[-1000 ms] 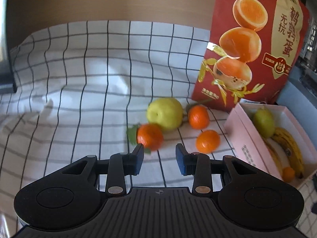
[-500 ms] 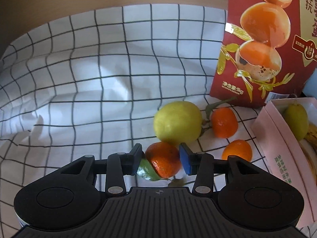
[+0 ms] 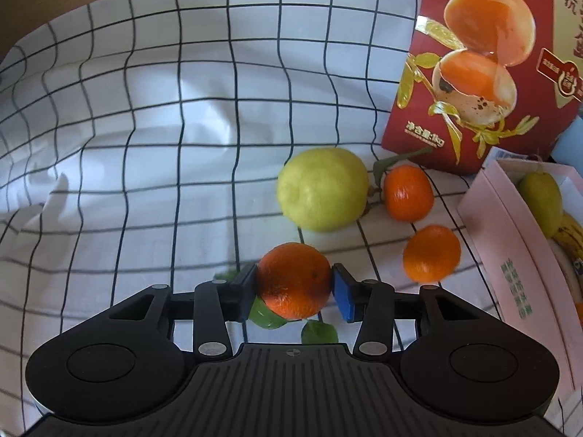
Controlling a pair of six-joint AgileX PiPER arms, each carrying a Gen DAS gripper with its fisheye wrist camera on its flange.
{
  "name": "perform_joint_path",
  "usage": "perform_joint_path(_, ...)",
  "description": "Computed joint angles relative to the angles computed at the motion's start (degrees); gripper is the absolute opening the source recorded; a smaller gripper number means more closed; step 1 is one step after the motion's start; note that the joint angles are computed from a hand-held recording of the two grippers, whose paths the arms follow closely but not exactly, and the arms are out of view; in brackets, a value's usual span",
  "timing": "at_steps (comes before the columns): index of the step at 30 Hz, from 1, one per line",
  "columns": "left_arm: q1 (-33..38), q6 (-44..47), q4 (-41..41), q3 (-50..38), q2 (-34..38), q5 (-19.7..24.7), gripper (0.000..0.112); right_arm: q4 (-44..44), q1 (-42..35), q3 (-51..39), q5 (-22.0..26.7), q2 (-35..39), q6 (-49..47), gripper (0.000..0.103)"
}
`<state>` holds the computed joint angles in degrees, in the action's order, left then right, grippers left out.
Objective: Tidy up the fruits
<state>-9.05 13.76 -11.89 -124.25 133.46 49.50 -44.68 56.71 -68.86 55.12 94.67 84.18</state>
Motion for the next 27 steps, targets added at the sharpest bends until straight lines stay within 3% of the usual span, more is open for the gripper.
perform_joint_path(8,3.02,8.48,-9.62,25.37,-14.78,-7.42,0.049,1.72,-0.15,0.53,-2.45,1.26,-2.16,0.069)
perform_joint_path(15,4.69,15.21,-15.93,41.83,-26.38,-7.81,0.049,0.97,-0.23,0.41,-4.56,1.89,-3.69,0.069)
perform_joint_path(20,4.7,16.26,-18.11,47.61,-30.79,-7.39,0.049,-7.02,-1.17,1.59,-4.65,-1.01,-0.91,0.069)
perform_joint_path(24,5.47,18.88,-20.95,51.5,-33.17,-7.24,0.049,-7.8,-8.7,-3.18,-5.3,-1.35,-6.5,0.069)
perform_joint_path(27,6.49,21.48,-23.71,53.26,-33.97,-7.27,0.049,-1.58,-18.17,-10.73,-10.36,2.85,-15.92,0.069)
